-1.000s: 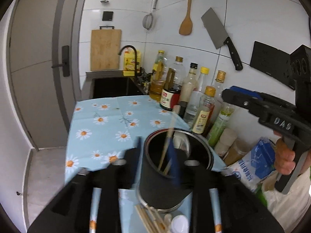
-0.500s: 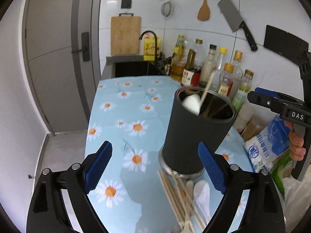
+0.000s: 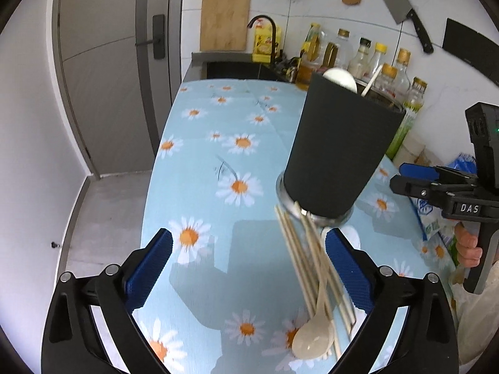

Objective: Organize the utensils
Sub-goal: 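Grasp the green-print white spoon with the left tool while the right tool grasps the plain white spoon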

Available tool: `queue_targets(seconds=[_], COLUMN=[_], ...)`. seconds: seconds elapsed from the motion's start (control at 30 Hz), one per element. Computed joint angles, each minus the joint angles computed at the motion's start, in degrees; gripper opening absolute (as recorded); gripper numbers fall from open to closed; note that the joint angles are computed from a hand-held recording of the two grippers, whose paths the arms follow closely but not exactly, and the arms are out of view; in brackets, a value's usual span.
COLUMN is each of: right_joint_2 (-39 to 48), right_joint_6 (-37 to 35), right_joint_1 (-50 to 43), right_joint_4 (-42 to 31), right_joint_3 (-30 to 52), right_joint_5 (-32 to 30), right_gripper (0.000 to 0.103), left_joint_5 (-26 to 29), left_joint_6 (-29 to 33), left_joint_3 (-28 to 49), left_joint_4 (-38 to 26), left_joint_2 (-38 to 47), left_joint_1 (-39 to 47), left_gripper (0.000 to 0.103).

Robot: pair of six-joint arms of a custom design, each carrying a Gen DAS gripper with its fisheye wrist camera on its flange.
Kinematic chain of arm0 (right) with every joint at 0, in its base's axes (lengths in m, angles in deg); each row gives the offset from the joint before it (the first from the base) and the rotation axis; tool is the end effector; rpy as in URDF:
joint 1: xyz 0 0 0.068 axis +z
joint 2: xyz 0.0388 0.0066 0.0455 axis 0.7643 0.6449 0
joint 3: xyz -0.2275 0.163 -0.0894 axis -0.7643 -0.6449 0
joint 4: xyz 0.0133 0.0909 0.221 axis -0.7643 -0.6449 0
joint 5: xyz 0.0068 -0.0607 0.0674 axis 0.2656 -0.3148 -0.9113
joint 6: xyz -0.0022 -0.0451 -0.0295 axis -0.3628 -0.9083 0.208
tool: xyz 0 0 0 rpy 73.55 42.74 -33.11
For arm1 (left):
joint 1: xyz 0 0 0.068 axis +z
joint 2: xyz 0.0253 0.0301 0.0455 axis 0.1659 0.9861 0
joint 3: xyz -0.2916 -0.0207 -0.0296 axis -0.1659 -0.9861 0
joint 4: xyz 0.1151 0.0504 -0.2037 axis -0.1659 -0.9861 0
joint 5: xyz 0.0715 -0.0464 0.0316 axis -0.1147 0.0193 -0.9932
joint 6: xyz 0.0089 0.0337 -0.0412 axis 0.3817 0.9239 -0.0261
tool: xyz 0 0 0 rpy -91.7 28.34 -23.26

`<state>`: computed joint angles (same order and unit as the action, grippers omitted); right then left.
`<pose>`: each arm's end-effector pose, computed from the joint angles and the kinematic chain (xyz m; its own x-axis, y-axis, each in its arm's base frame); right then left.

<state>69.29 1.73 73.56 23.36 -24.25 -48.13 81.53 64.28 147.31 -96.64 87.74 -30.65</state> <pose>0.1316 0.0500 0.3046 -0.7069 0.1667 -0.6874 0.0544 0.9818 0.1821 0.2175 -0.1874 0.3080 -0.5735 0.3963 -0.7170 0.6496 0.7533 -0.1032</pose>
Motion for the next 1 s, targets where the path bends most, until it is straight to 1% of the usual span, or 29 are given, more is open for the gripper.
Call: queue_targets(seconds=[0.27,0.5,0.57,0.63,0.7,0.77,0.8,0.83,0.87,1.0], right_joint_2=[5.25,7.83,8.52,9.35,10.21,10.86,11.71,12.15,11.78,10.92], right_joint_6=[-2.55,-4.51,-5.21,-6.48,-6.86,-6.81,-6.48,-6.34,-5.69,-3.74], right_joint_1=[-0.28,-2.28,-2.56,-2.78,-2.17,-1.71,-1.49,-1.44,-0.75,1.36], right_joint_4=[6.10,10.05,10.97,11.78,12.27,12.38,12.72,13.04,13.47,15.13], right_joint_3=[-4.63,-6.75,-7.09,-7.20,-7.39,-7.53,-7.63,-7.76,-8.21,-8.54], right_joint_5=[-6.01,-10.77,-11.56,-12.50,-13.20,-14.12,-14.82,-15.64,-16.02,-14.81], right_gripper=[0.077,0.076,0.069,0.065,0.055,0.040,0.035,0.023,0.016,0.011], left_joint_5=[-1.60,-0.61,-0.85,-1.17,-1.06,-1.16,-1.14,-1.13,-1.02,0.52], left_joint_6=[-0.14,-1.80,-2.41,-2.70,-2.84,-3.03,-3.06,-3.20,-3.37,-3.04], left_joint_3=[-3.90,-5.31,-5.62,-5.95,-6.15,-6.17,-6.20,-6.22,-6.30,-6.33], left_joint_4=[-1.31,-1.64,-1.69,-1.60,-1.59,-1.63,-1.66,-1.71,-1.67,-1.92], left_joint_2=[-1.00,-1.12,-0.97,-0.88,-0.76,-0.71,-0.65,-0.56,-0.53,-0.33], left_joint_1=[-1.83,-2.60,-3.05,-3.52,-3.82,-4.24,-4.41,-4.65,-4.87,-5.99], left_gripper=[0.096,0.096,0.096,0.096,0.096,0.096,0.096,0.096,0.096,0.096])
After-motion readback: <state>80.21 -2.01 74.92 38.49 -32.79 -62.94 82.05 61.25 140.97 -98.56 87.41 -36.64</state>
